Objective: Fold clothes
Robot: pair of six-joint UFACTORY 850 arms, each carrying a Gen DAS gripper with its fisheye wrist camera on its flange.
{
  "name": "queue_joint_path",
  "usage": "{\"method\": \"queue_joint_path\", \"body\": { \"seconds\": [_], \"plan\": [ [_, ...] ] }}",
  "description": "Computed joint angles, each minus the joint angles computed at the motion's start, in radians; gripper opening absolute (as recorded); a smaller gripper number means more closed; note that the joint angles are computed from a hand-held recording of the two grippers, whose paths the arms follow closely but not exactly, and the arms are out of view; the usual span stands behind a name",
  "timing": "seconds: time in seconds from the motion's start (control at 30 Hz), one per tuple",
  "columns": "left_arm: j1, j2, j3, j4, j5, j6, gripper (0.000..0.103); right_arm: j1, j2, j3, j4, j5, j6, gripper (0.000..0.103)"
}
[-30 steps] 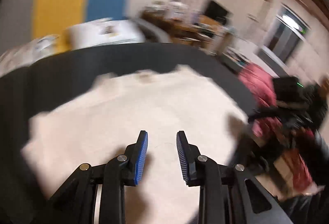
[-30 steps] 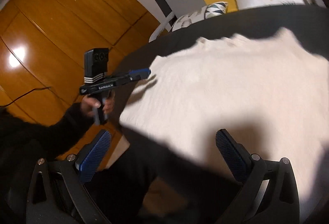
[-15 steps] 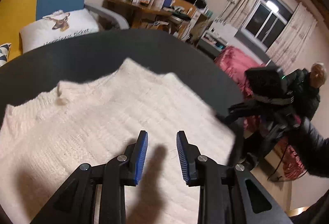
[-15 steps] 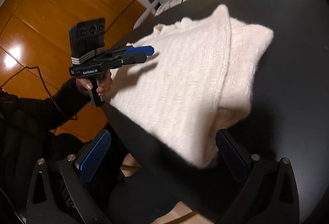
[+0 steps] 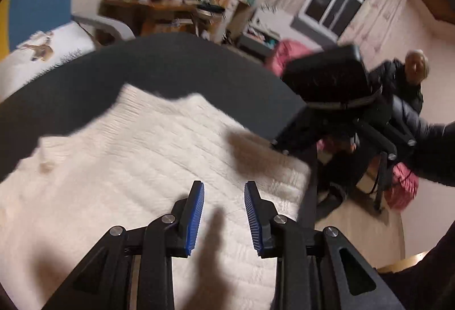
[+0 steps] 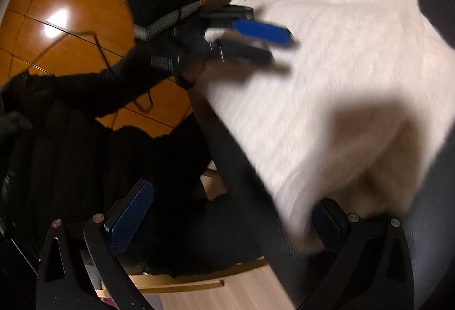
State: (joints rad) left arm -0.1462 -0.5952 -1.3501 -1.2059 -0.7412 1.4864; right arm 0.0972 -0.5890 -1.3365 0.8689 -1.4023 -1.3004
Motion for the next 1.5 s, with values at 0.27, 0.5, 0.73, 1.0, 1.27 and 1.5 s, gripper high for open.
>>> {"method": "queue_joint_path", "body": {
  "seconds": [0.27, 0.5, 0.73, 1.0, 1.27, 1.5],
  "plan": [
    [0.004, -0.077, -0.055, 0.037, -0.084, -0.056, 0.023, 0.027, -0.022, 0.002, -0.168, -0.099, 0.026, 0.103],
    [0.001, -0.057, -0.068, 0.038, -0.086, -0.056, 0.03, -0.02, 0.067, 0.091, -0.138, 0.012, 0.013, 0.103],
    [0.007, -0.145, -0.252, 0.037, -0.011, -0.165, 0.031, -0.087, 0.276, 0.222, 0.095, 0.241, -0.062, 0.103],
    [-0.075, -0.332, -0.535, 0.411, -0.029, -0.474, 0.041, -0.008, 0.239, 0.323, 0.195, 0.443, -0.08, 0.103],
    [-0.06, -0.231, -0.385, 0.114, -0.045, -0.264, 0.042, -0.139, 0.348, 0.506, 0.549, 0.474, -0.1, 0.103],
    [-0.053, -0.159, -0.199, -0.081, 0.007, -0.099, 0.042, -0.127, 0.414, 0.587, 0.794, 0.664, -0.148, 0.103]
  ]
}}
